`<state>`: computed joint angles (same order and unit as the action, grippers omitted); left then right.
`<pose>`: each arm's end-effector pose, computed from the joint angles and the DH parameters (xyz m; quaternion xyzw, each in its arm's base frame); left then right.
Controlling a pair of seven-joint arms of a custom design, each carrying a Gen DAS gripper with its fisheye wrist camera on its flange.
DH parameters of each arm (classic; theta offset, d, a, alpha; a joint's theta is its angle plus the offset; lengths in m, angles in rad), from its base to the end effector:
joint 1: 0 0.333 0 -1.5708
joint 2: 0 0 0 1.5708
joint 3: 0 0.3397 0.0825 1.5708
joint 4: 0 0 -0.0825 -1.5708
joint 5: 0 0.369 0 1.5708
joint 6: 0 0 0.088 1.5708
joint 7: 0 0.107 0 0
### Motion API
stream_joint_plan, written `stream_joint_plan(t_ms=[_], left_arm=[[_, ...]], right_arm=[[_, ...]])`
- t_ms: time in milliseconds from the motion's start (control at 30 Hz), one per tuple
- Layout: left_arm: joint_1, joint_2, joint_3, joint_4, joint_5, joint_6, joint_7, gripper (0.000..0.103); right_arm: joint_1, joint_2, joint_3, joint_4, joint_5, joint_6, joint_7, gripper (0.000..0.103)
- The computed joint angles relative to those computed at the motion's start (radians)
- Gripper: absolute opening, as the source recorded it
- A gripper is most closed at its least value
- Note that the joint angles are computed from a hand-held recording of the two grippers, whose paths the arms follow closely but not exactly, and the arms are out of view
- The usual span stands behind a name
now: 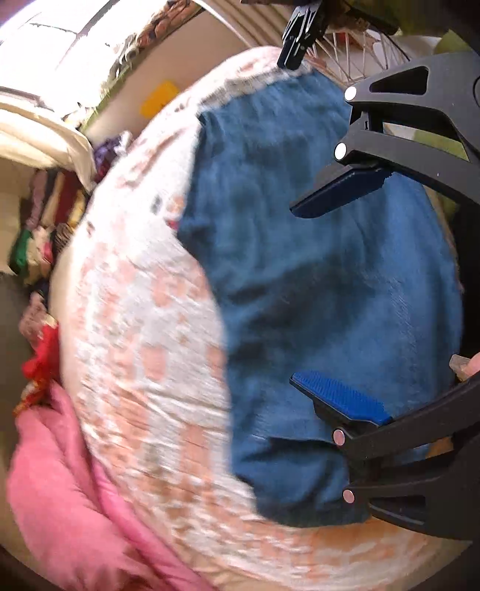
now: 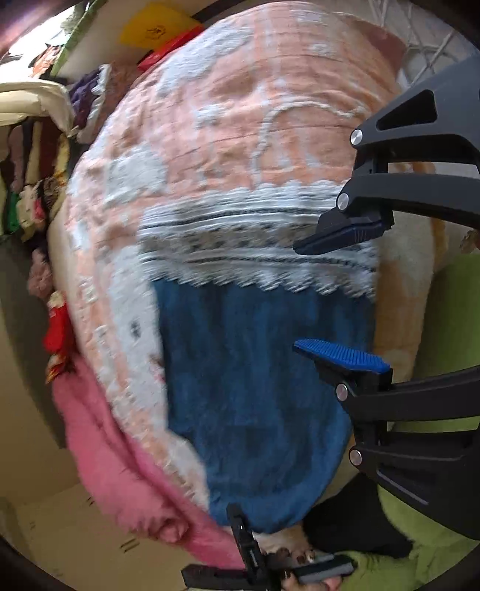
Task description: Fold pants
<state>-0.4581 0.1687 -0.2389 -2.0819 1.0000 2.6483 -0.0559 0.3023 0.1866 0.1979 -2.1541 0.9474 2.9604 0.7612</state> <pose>0.4425 -0.3931 0.4157 -0.7078 0.6179 -0.2760 0.2027 0.5375 0.2266 0.3978 -0.7820 0.5144 -0.0786 0.3432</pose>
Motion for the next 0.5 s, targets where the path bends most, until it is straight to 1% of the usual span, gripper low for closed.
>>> stream_joint_plan(t_ms=[67, 133, 200, 267, 300, 333, 367, 400, 467, 500], left_arm=[[-0.002, 0.031, 0.001, 0.061, 0.006, -0.017, 0.053, 0.077], [-0.005, 0.073, 0.011, 0.130, 0.013, -0.024, 0.107, 0.077], [0.008, 0.133, 0.020, 0.205, -0.018, 0.020, 0.181, 0.077], [0.032, 0.192, 0.019, 0.262, -0.110, 0.069, 0.281, 0.077], [0.057, 0.229, -0.001, 0.295, -0.194, 0.078, 0.367, 0.077], [0.080, 0.277, -0.024, 0.345, -0.283, 0.050, 0.447, 0.077], [0.075, 0.303, -0.015, 0.376, -0.312, 0.032, 0.462, 0.077], [0.072, 0.328, -0.003, 0.401, -0.334, 0.041, 0.468, 0.077], [0.085, 0.369, -0.003, 0.427, -0.391, 0.097, 0.508, 0.077], [0.099, 0.387, -0.018, 0.435, -0.429, 0.122, 0.547, 0.077]], right_arm=[[-0.013, 0.007, 0.015, 0.026, 0.046, -0.006, -0.053, 0.047], [-0.003, 0.029, 0.006, 0.057, 0.022, -0.003, -0.044, 0.047], [0.004, 0.056, 0.000, 0.096, -0.021, -0.011, -0.013, 0.047], [0.008, 0.080, -0.005, 0.127, -0.065, -0.019, 0.019, 0.047], [0.019, 0.098, -0.017, 0.147, -0.107, -0.017, 0.054, 0.047], [0.018, 0.106, -0.017, 0.156, -0.129, -0.020, 0.074, 0.047], [0.020, 0.119, -0.022, 0.170, -0.156, -0.025, 0.102, 0.047], [0.024, 0.128, -0.030, 0.178, -0.187, -0.026, 0.135, 0.047], [0.028, 0.147, -0.044, 0.192, -0.244, -0.033, 0.196, 0.047], [0.023, 0.154, -0.041, 0.193, -0.258, -0.033, 0.215, 0.047]])
